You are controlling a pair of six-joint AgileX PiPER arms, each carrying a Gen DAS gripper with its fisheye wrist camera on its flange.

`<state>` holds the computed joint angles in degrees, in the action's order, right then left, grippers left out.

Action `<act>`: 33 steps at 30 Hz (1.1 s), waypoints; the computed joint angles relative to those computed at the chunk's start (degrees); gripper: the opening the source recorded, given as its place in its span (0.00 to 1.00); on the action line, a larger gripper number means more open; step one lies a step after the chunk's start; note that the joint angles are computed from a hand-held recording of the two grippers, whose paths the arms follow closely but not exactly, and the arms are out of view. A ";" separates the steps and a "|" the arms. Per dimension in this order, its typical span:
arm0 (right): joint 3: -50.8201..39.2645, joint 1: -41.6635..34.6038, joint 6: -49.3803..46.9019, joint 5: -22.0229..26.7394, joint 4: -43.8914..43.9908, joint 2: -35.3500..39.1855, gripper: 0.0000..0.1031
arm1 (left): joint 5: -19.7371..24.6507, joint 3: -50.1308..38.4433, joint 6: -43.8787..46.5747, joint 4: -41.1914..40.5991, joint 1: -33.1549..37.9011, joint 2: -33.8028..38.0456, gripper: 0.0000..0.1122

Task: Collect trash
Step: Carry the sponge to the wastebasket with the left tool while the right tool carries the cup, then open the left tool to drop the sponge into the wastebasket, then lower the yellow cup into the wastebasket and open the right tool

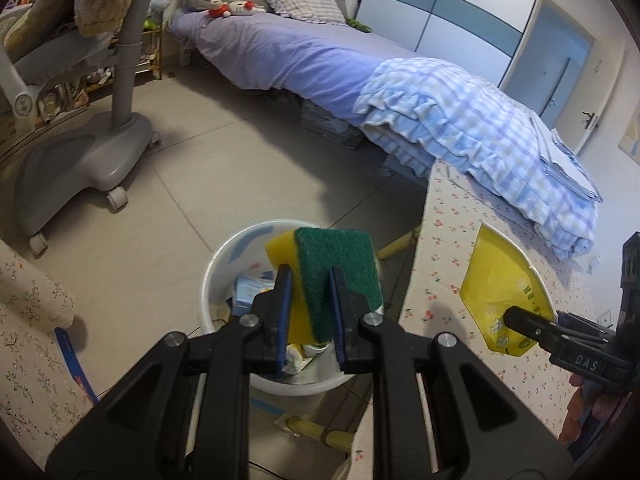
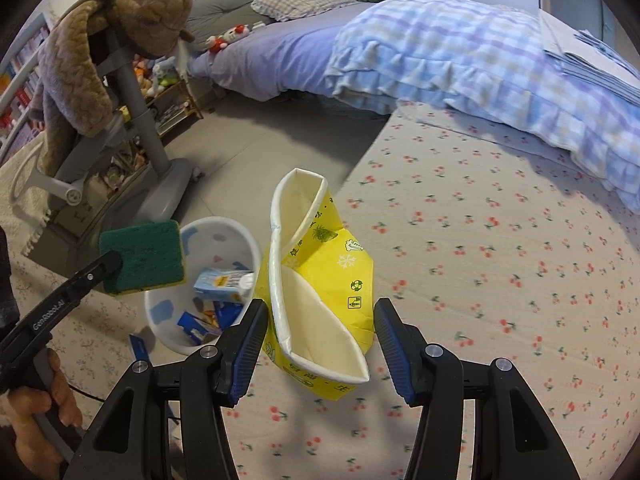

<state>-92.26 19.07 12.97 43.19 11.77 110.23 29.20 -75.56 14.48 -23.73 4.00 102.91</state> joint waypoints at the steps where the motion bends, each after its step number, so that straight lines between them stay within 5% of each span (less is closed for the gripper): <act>1: -1.14 0.65 0.19 0.29 -0.03 0.84 0.55 | 0.26 -0.23 -1.45 1.39 0.31 0.30 0.18; 11: -11.26 5.16 1.21 2.96 -0.01 8.28 0.55 | 4.21 -3.46 -14.39 12.45 2.10 3.30 0.24; 16: -14.57 6.21 1.09 3.63 0.31 10.93 0.55 | 6.76 -4.79 -19.42 16.35 2.82 4.07 0.61; 26: -20.04 7.23 1.52 4.81 1.33 15.44 0.55 | 11.83 -6.87 -27.24 25.34 2.91 4.56 0.74; 29: -20.11 7.21 0.28 3.08 3.07 15.88 0.58 | 12.80 -7.13 -27.92 26.24 3.15 4.72 0.75; 33: -18.50 6.34 -2.81 -0.48 7.80 15.51 0.76 | 13.59 -7.46 -27.99 26.97 3.03 4.93 0.76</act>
<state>-110.76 25.41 10.17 42.71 19.57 125.74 42.79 -83.02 -13.50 3.25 7.03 107.84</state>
